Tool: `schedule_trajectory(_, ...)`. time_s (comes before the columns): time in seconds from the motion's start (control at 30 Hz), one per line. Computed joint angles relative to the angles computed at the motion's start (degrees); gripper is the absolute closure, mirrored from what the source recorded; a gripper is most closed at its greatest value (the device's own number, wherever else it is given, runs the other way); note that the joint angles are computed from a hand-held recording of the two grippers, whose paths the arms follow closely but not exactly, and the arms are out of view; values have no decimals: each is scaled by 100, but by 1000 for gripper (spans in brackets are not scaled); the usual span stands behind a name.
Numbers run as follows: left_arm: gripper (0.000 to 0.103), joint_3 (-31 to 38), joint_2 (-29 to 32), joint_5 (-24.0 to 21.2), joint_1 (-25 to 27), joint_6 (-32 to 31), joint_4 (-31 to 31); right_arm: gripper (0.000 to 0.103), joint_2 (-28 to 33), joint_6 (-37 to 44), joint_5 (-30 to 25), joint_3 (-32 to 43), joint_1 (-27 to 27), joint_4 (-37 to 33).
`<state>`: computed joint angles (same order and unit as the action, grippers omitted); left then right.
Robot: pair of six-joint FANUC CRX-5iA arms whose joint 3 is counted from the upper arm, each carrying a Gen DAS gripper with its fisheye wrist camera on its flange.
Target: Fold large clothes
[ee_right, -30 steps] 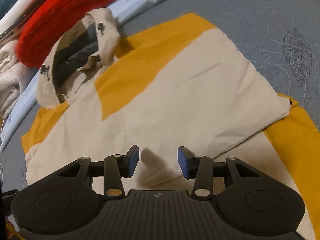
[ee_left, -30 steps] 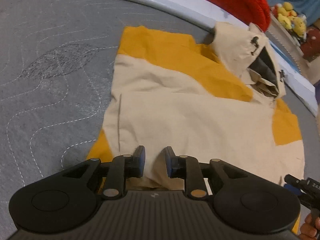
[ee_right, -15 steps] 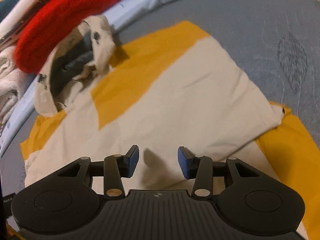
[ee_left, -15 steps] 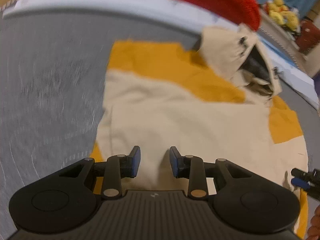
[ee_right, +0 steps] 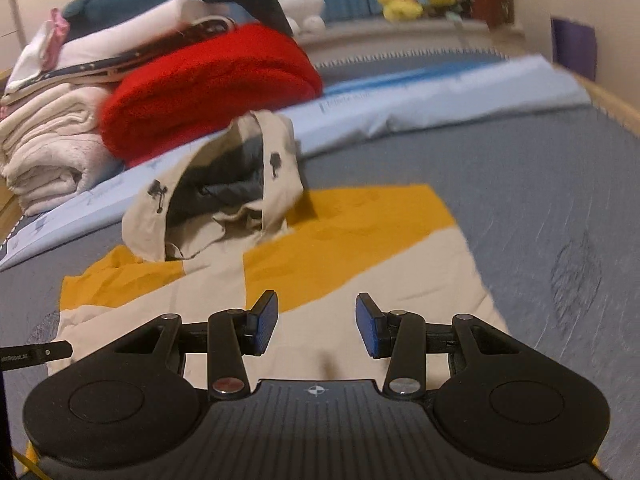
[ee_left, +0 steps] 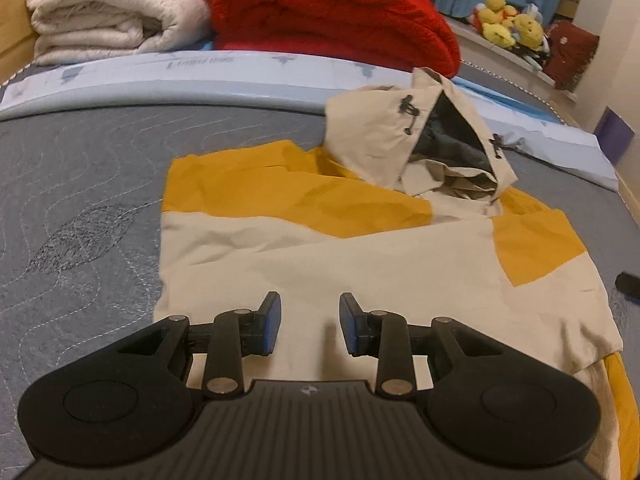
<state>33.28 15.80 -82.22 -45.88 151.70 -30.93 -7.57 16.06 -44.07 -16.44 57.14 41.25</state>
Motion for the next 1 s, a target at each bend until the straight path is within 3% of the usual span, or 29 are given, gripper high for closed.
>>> schedule_trajectory(0.33, 68, 266, 265, -40, -209, -258, -135, 58, -311, -143, -158, -287, -6, 295)
schedule_trajectory(0.77, 68, 475, 456, 23, -416, -367, -592, 58, -628, -554, -12, -771, -216, 1258)
schedule_trajectory(1.0, 81, 512, 502, 86, -453, -485, -826, 56, -672, -473, 31, -830, -358, 1578)
